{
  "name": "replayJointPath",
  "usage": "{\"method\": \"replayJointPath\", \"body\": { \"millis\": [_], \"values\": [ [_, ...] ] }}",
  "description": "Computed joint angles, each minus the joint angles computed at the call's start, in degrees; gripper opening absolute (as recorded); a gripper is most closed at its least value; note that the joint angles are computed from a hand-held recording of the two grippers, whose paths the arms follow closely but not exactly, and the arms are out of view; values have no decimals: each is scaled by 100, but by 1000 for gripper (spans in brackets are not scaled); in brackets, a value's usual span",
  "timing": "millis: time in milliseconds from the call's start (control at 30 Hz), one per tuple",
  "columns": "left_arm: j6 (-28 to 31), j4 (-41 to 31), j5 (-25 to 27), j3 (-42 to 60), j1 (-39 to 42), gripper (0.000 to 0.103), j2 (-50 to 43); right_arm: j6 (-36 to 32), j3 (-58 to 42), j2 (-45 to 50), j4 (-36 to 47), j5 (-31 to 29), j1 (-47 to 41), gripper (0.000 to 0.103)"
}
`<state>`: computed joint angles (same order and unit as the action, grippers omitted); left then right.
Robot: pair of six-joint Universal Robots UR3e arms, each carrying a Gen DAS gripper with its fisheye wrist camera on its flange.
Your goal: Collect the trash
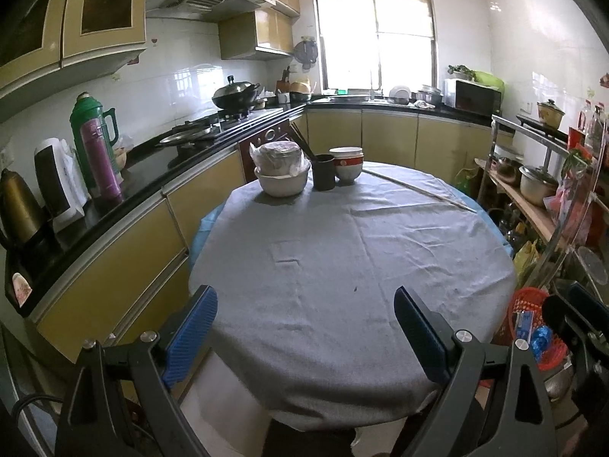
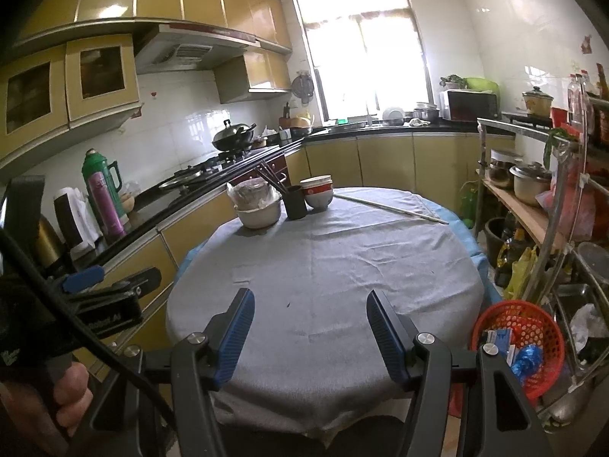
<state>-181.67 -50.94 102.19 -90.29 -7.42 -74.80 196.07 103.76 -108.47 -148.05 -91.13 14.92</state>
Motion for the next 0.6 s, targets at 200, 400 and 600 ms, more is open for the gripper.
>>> {"method": "replayJointPath", "body": {
  "millis": [200,400,600],
  "values": [
    [43,2,-24,4,-53,94,-45,4,123,-90,-1,84,-100,65],
    [150,56,-363,-87,220,94,9,41,-157,167,28,-232,85,65],
    [272,268,-614,-198,562,94,-85,117,-559,727,-52,-565,349,67]
  ]
}}
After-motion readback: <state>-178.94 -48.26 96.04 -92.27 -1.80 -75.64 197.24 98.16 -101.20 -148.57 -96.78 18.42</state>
